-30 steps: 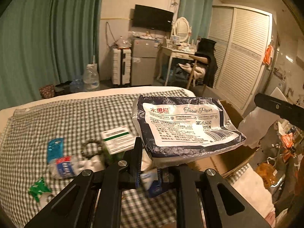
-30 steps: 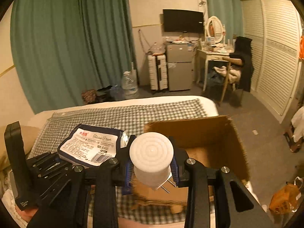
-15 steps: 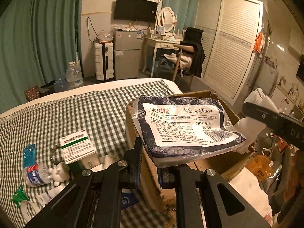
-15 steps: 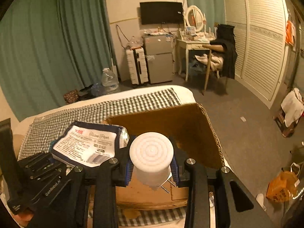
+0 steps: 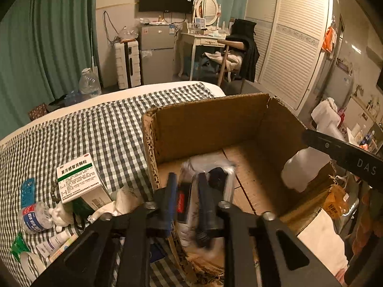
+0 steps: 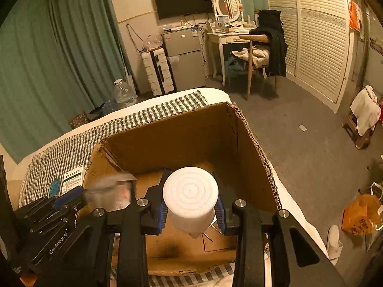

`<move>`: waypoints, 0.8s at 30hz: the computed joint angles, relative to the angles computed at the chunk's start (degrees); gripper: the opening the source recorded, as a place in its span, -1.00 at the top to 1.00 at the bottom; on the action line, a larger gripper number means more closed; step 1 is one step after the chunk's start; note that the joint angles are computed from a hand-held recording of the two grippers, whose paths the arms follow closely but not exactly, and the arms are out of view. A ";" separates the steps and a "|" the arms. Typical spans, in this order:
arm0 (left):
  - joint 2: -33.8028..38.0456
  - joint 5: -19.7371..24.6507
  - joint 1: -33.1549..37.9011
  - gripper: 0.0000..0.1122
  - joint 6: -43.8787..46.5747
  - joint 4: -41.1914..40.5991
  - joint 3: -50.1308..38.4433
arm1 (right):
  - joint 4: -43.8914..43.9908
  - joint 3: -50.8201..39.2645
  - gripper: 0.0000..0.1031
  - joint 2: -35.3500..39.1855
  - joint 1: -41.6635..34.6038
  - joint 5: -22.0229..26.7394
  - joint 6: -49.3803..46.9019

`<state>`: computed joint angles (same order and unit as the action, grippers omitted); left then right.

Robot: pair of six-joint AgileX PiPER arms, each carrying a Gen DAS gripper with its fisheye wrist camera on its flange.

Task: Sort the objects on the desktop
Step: 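Lower both items into the cardboard box and open both tools, then move both tools back over the items on the bedspread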

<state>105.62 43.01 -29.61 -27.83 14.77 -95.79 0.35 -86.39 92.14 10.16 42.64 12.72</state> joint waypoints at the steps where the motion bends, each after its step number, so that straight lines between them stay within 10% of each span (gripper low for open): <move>1: -0.20 0.01 -0.23 0.03 -0.97 1.10 0.34 | -0.51 0.01 0.06 -0.20 0.02 0.23 0.81; 4: -2.06 -1.63 -0.56 -0.27 -5.20 4.95 2.95 | -1.56 0.69 -0.16 -1.27 0.84 0.09 2.37; 24: -21.22 1.81 5.04 -0.32 -9.88 12.11 16.32 | -13.62 -6.76 -0.16 -2.90 21.04 7.38 14.19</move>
